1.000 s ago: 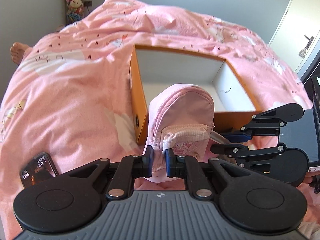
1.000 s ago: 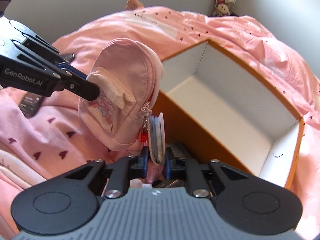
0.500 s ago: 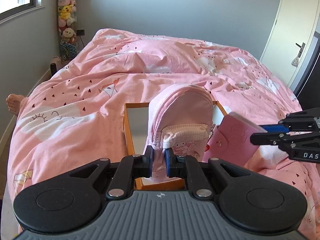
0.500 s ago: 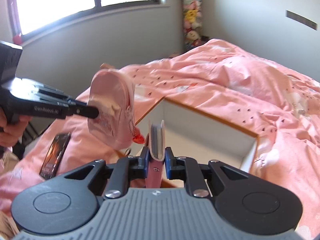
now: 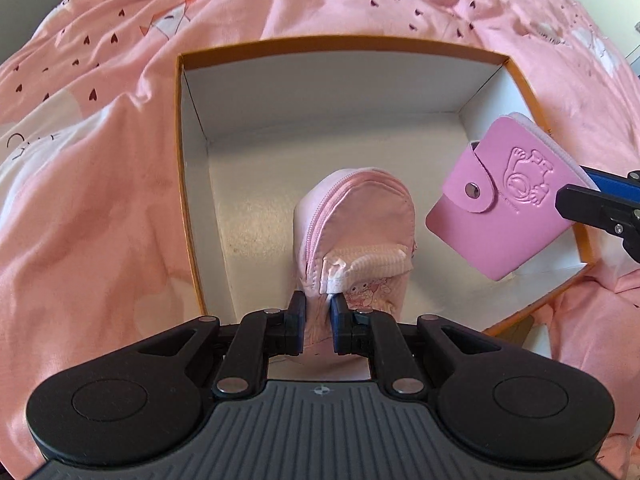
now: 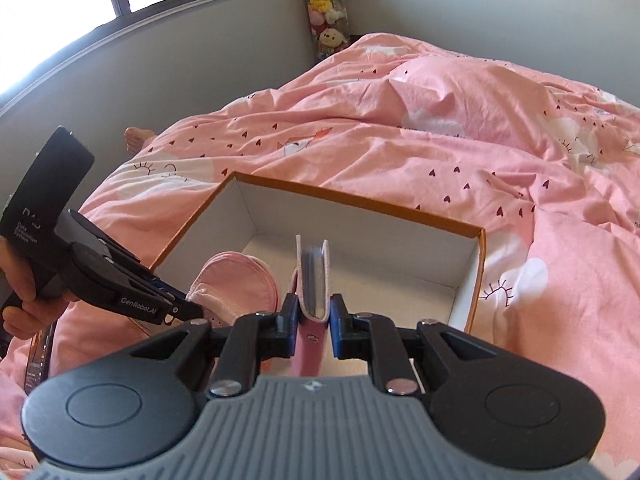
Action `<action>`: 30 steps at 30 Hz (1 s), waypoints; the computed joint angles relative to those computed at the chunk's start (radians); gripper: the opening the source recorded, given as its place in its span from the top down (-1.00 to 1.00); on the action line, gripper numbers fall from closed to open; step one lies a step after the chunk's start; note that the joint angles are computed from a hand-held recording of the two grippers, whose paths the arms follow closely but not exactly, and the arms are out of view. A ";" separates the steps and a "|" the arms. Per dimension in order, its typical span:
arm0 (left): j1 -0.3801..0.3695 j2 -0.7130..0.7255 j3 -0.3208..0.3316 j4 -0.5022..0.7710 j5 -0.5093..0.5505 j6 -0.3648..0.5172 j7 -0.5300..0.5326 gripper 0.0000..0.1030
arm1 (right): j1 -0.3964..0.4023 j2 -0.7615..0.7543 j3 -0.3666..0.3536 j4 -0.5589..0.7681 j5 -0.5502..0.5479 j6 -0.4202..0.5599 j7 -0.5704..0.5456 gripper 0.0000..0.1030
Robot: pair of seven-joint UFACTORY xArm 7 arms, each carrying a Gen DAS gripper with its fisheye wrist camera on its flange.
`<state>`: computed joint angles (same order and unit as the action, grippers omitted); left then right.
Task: Organize objects
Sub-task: 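Lower the pink pouch into the box with the right gripper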
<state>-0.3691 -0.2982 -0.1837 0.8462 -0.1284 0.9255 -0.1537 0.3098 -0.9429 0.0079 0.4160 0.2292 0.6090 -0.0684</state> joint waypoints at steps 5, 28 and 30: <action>0.007 0.090 -0.015 0.082 0.052 0.105 -0.038 0.64 | 0.046 0.103 -0.074 0.033 0.039 0.029 -0.094 0.67; -0.045 0.120 -0.042 0.047 0.097 -0.012 0.086 0.06 | -0.037 0.290 -0.064 0.118 0.207 0.076 -0.246 0.67; -0.047 0.134 -0.054 0.048 0.144 -0.029 0.055 0.15 | -0.045 0.285 -0.066 0.116 0.196 0.080 -0.243 0.67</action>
